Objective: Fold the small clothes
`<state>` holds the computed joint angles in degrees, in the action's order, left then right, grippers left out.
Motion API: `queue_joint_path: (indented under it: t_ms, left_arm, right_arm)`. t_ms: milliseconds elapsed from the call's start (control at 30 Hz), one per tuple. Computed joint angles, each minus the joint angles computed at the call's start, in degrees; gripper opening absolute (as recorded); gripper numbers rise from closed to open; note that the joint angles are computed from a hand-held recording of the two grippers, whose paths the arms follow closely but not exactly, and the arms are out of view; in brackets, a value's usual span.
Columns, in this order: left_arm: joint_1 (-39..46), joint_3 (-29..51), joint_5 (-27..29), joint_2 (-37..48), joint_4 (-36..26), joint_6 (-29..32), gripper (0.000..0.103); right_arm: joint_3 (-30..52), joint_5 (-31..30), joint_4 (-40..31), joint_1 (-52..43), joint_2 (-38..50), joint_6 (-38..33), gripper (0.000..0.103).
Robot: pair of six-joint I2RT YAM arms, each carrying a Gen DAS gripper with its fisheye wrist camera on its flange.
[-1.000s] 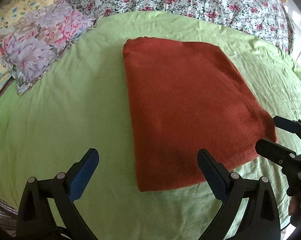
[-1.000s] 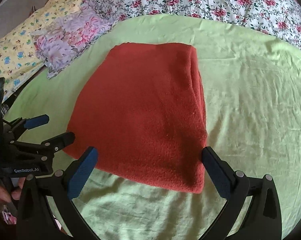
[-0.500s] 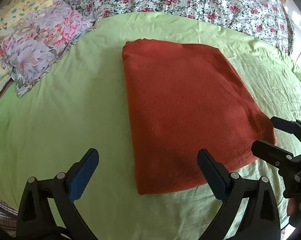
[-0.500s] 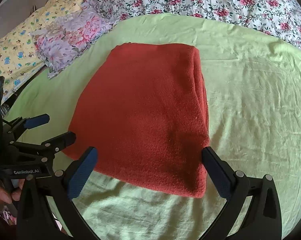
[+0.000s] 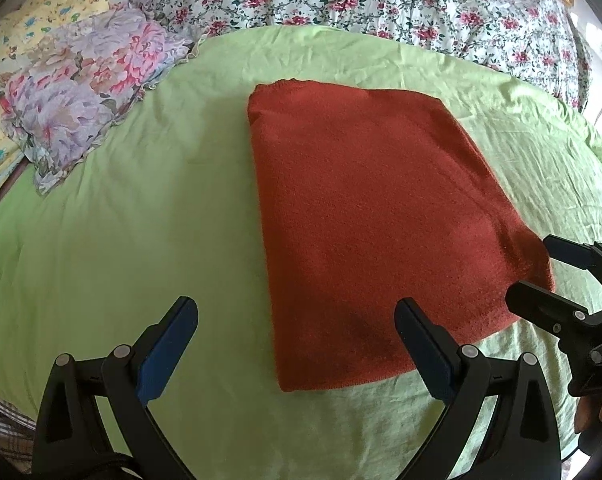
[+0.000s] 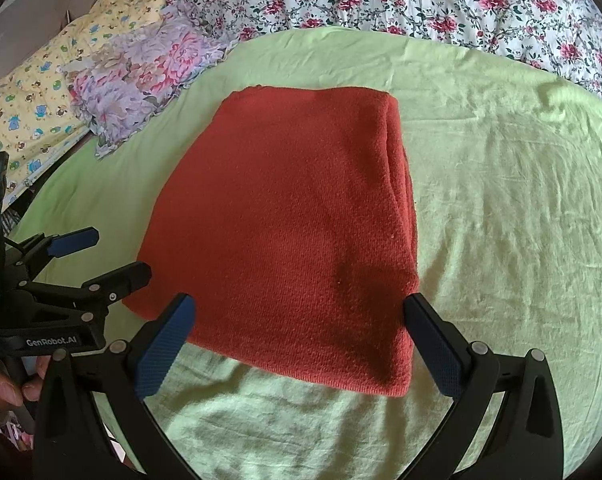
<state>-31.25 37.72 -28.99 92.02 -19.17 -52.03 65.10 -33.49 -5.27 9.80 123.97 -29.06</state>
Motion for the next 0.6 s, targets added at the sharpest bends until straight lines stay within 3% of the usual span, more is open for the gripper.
queue_joint_path:
  t_ms: [600]
  left_arm:
    - [0.28,-0.26,0.11,-0.38,0.24,0.45,0.099]
  right_arm:
    - [-0.19,-0.06,0.11,-0.04,-0.07,0.18,0.103]
